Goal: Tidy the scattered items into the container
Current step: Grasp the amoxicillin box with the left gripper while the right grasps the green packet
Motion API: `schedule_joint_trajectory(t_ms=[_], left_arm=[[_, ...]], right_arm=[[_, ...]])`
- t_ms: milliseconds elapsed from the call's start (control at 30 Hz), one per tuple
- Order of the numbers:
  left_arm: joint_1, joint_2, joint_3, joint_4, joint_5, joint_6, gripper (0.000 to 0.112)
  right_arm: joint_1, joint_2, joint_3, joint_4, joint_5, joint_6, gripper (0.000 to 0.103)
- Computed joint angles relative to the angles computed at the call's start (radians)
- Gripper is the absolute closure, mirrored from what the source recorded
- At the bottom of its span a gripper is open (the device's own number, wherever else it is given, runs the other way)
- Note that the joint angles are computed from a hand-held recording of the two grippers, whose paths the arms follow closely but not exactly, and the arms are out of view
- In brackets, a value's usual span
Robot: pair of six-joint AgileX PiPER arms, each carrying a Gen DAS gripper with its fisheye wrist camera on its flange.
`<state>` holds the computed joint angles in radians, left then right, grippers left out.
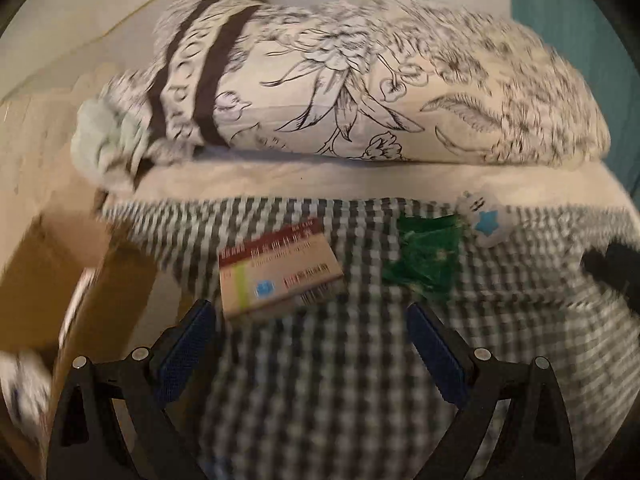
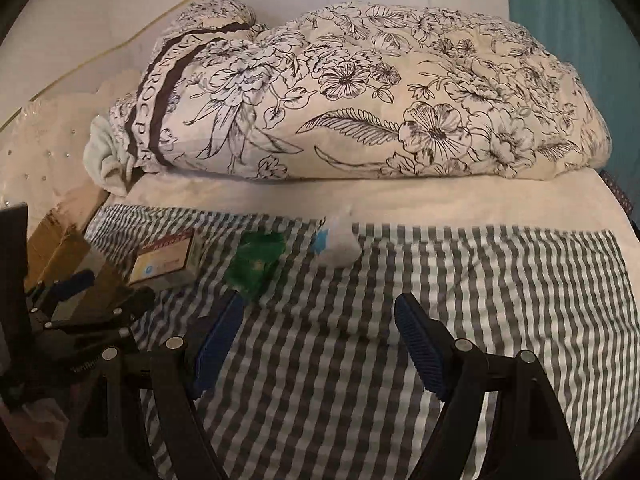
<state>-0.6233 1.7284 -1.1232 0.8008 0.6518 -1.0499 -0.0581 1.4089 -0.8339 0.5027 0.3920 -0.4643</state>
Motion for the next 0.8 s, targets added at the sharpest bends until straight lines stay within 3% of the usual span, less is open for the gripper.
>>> schedule_joint_trajectory(t_ms=[100, 333, 567, 700, 800], left_arm=[[0.055, 0.047, -0.029, -0.059, -0.047, 0.161, 0.014], [0.08, 0.137, -0.07, -0.013, -0.093, 0.272, 0.014], [0.077, 0.244, -0.105, 0.228, -0.038, 0.2, 0.014], [0.068, 0.311, -0.128, 0.353, 0.024, 0.153, 0.014], [0.078, 0.338, -0.135, 0.403, 0.025, 0.119, 0.014]], right_arm=[[-0.008, 0.08, -0.084, 0.009, 0.023, 0.022, 0.025], [0.021, 0.254, -0.216, 0.15, 0.062, -0.013, 0.025], [0.116, 0.449, -0.353, 0.137, 0.075, 0.131, 0.025], [0.124, 0.517, -0.409, 0.171, 0.102, 0.123, 0.025], [0.127, 0.565, -0.454, 0.163, 0.115, 0.14, 0.025]])
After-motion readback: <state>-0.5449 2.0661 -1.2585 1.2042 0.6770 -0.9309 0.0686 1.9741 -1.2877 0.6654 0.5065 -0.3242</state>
